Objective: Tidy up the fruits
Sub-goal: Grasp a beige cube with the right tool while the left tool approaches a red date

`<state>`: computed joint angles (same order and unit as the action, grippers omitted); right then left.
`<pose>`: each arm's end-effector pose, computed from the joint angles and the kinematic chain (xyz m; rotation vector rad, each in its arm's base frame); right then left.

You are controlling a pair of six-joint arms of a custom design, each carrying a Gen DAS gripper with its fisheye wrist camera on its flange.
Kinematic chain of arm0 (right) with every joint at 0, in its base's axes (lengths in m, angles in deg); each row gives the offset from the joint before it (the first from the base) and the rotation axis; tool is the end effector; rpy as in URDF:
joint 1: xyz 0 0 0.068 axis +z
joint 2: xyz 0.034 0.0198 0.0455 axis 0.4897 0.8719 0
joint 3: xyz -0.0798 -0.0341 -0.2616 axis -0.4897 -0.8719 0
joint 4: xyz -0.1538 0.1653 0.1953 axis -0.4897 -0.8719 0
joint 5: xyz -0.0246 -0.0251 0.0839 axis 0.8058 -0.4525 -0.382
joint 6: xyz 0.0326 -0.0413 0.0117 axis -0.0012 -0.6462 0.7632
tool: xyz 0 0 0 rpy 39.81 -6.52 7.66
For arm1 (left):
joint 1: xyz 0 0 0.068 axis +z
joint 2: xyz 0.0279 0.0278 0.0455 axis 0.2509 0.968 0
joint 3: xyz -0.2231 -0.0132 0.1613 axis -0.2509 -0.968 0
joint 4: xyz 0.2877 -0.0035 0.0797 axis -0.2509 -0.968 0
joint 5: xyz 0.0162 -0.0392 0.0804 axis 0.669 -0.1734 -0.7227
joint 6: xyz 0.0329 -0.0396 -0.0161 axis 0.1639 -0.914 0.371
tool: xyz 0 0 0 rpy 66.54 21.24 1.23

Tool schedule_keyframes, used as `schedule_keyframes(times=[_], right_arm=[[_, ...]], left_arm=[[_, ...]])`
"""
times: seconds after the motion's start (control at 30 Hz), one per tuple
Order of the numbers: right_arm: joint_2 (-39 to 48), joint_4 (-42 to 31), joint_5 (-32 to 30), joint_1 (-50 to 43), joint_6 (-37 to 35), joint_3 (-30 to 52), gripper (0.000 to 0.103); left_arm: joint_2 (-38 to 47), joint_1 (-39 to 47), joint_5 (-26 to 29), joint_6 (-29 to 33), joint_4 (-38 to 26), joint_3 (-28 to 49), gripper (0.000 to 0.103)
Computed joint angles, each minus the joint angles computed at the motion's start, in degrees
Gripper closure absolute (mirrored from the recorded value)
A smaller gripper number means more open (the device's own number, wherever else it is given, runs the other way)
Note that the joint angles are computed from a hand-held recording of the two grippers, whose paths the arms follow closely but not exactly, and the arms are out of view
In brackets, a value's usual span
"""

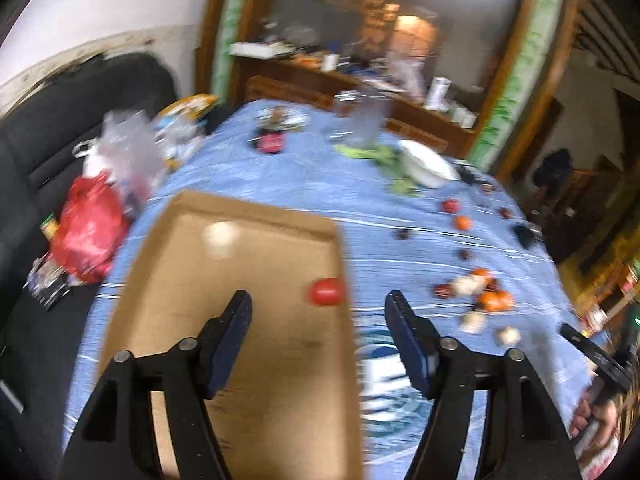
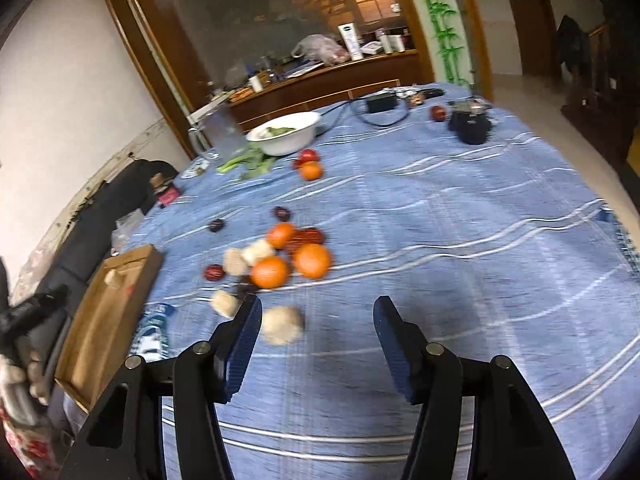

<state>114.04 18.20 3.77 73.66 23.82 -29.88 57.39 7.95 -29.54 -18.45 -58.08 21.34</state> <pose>0.1192 0.0858 0.1505 0.7334 2.1865 0.1218 0.3768 -0.0603 0.1983 0.5487 2.3283 -0.5703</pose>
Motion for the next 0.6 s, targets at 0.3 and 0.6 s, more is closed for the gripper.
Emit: schedule_keyframes(times=[0.3,0.6], right_arm=[[-3.6,4.1,-6.6,-7.7,-10.2,-3.3,0.041],[12.3,24.0,-17.6,-15.7,-18.8,-4.6,0.041]], left_arm=[[2.6,-13.9,-2.6,-4.5,2.3,-1.1,0.032],[13.2,-20.5,-5.4,-7.0,3.8,4.1,0.033]])
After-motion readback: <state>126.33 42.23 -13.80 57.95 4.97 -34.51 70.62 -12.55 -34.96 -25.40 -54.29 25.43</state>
